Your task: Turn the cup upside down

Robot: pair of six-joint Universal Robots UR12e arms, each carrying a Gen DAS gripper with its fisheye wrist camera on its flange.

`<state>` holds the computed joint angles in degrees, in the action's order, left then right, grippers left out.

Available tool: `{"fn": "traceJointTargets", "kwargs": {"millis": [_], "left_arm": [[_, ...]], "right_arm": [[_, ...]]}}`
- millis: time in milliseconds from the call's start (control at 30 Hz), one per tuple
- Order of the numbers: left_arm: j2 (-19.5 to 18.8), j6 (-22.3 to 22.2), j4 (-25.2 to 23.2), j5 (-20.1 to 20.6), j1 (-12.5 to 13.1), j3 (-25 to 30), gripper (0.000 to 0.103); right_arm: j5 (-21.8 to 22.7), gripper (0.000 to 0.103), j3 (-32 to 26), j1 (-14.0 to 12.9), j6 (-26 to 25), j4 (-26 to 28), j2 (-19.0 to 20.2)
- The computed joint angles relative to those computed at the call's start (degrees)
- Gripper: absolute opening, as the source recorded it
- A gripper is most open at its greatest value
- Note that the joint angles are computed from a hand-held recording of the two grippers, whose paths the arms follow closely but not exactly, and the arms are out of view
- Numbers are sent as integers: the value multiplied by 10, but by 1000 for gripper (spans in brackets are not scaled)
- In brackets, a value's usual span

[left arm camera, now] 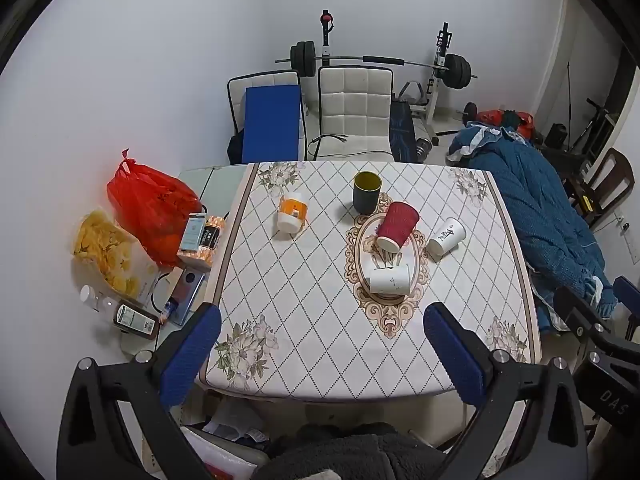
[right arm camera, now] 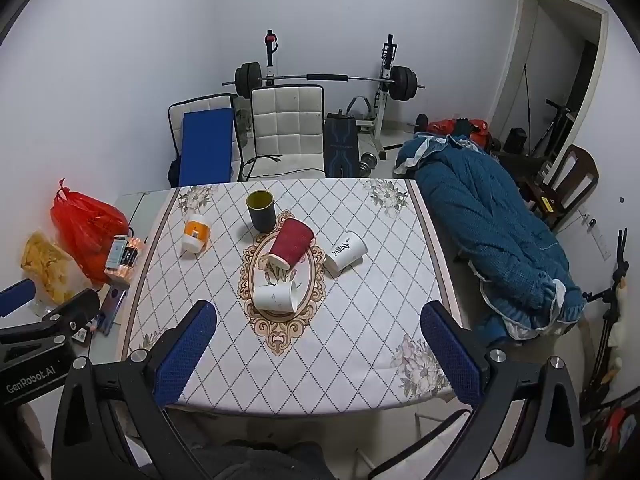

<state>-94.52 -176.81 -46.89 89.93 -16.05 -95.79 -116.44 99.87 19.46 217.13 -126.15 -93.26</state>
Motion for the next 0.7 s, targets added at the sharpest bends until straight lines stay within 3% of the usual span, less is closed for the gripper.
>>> {"fn": "traceJointTargets", "kwargs": {"millis": [700], "left_arm": [[1, 0, 6, 4, 0, -3, 103]], "right_arm": [[-4, 103, 0, -1, 2, 0, -1]]}}
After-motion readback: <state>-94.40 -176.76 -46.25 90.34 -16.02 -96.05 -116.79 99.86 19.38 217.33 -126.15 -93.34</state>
